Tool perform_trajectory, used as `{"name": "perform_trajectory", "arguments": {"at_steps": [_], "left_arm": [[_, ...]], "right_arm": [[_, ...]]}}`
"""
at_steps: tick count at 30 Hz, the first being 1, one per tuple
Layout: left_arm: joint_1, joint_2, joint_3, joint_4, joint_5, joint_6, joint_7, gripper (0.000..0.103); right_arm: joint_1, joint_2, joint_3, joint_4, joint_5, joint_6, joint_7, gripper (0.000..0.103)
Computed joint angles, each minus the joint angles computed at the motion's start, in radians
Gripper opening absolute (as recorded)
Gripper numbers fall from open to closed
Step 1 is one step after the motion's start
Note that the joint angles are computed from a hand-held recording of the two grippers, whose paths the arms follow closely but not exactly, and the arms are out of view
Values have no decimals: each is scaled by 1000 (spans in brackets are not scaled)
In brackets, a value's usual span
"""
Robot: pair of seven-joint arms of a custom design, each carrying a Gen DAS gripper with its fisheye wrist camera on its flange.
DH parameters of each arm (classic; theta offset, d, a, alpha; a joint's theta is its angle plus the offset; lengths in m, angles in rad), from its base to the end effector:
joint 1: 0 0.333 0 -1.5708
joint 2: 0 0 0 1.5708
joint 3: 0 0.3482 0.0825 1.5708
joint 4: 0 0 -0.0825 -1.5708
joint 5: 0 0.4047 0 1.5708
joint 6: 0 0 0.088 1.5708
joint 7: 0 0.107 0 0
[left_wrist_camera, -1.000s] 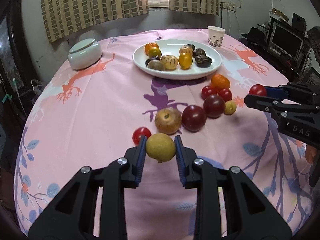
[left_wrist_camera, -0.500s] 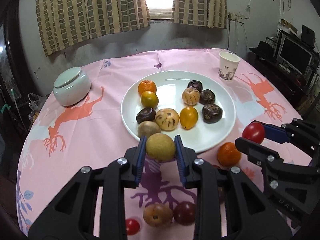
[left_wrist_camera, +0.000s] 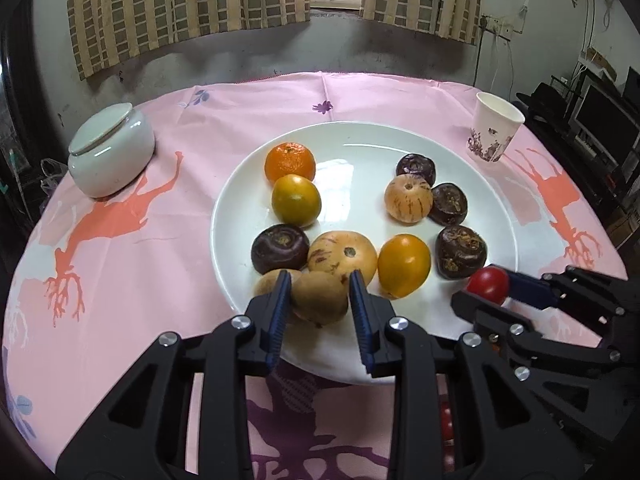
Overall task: Organize fruits
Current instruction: 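Carry both fruits over the white plate and open both grippers to release, then move both grippers back toward the remaining fruit cluster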
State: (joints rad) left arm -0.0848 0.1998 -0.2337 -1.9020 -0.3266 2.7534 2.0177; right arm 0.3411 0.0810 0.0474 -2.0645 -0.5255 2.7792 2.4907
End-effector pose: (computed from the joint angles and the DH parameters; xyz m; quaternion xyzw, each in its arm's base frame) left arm 0.6470 -0.1885 0.4933 -0.4862 0.8048 -0.3042 0.1529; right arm 0.5711 0.2571 0.4836 -0.6307 0.6967 -0.1995 0.2776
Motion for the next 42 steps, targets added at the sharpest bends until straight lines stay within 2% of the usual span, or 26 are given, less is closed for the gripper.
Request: {"name": "perform_trajectory", "arguments": {"at_steps": [2,3,5,9,12,16,18,22,24,27,31,34,35,37,40,42], "left_arm": [[0,-3,-3,-1,-9,-3,2,31],[-4,-7,-1,-7,-2,7,-3,33],[-2,-17,-5,-17,-15,11,6,44],[1,-47,-5,-41,-43,17,22,49],[-1,-77,3,-67,-54,29,23,58],[-2,-121,13,-104,-95,32,60,61],[-6,-140,23,-121,-105,31,67,62],[-10,-180,44,-154,-126,25,83,62],[-12,-200,55,-171,-138,26,101,64],[-17,-235,73,-211,-144,50,119,67],[-23,-276,102,-253,-194,36,164,67],[-36,-313,121,-309,-231,72,217,71],[-42,-323,128,-325,-241,85,236,72],[-52,-342,140,-360,-249,106,264,73],[-75,-371,169,-400,-297,114,321,84],[-103,-392,192,-431,-357,145,388,85]], "right_arm": [[-10,0,5,-11,73,25,-35,33],[-6,-2,-2,-14,48,29,-6,33],[-5,-9,-4,-19,32,29,9,33],[-7,-30,0,-33,2,25,42,33],[-11,-47,7,-43,-21,20,64,33],[-14,-50,18,-35,-35,-3,74,37],[-16,-47,20,-30,-37,2,72,52],[-13,-64,19,-31,-131,-20,180,53],[-17,-88,26,-49,-130,-16,186,53],[-25,-133,44,-85,-125,-22,190,53],[-40,-203,81,-146,-137,-31,224,53],[-54,-247,118,-186,-160,-48,265,53],[-60,-262,129,-203,-171,-42,286,54],[-72,-288,153,-234,-194,-27,338,65],[-72,-309,173,-269,-186,-11,355,65],[-69,-311,191,-276,-175,-46,353,65]]}}
